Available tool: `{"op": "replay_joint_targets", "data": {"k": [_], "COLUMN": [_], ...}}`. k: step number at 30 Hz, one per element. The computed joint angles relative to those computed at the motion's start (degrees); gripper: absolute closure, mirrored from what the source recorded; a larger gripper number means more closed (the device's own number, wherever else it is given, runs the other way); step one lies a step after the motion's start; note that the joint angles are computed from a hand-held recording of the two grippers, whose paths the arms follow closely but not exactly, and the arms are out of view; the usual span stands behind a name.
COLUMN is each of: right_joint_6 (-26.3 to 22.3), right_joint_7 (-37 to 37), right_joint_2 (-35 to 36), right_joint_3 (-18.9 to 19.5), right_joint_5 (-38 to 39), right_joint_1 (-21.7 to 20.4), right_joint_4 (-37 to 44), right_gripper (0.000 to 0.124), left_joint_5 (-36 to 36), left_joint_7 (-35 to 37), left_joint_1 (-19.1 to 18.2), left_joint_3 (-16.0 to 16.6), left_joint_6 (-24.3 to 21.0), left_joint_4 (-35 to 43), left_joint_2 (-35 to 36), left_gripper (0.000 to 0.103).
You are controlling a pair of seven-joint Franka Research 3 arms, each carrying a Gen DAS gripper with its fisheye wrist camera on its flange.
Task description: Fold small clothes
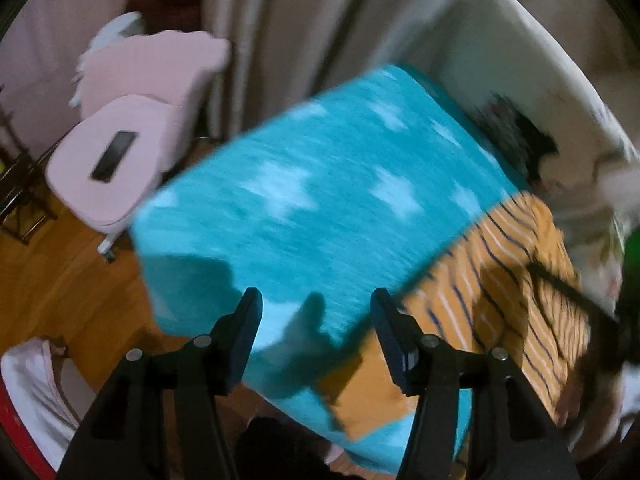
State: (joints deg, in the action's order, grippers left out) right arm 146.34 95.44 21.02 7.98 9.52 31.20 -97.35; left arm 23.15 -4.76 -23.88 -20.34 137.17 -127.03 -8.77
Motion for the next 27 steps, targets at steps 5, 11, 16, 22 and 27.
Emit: {"op": "replay_joint_targets", "data": {"k": [5,11,16,22,27], "right_joint_6": [-4.59,-5.59,-2.77,-3.55,-3.14], "right_joint_7": [-15.83,-26.41,-25.03,-19.87,-17.30], "right_joint_2": [-0.23,-2.69,-1.28,2.90,3.40], "right_joint_3": [6.87,7.21,4.72,4.31,4.74], "right_joint_5": [6.76,3.49,-4.73,-3.70,2.79], "right_joint_1": [0.30,5.79,10.86,10.39,7.88], "right_joint_4": [-0.79,-5.08,-5.64,0.01,3.98], "right_gripper": [0.073,0.058,0.055,0.105,0.111], "left_joint_5": [-1.65,-3.63,-4.79,-5.20,-4.02], "left_joint_7": [-4.01,-6.15,-6.00,-4.86,-3.05], "left_joint_1": [0.89,1.36,1.35,1.26,1.49], "left_joint_3": [0.42,0.16,-0.02,-0.16,-0.52], "left_joint_6": [-0.97,-1.31,-0.49,0.03,0.07], "left_joint_4": [-6.26,-10.95,-12.57,-13.01,-10.59], "left_joint_2": [-6.48,-11.10,-12.34,-12.77,-10.79], "left_gripper": [0.047,0.046,0.046,0.046,0.046]}}
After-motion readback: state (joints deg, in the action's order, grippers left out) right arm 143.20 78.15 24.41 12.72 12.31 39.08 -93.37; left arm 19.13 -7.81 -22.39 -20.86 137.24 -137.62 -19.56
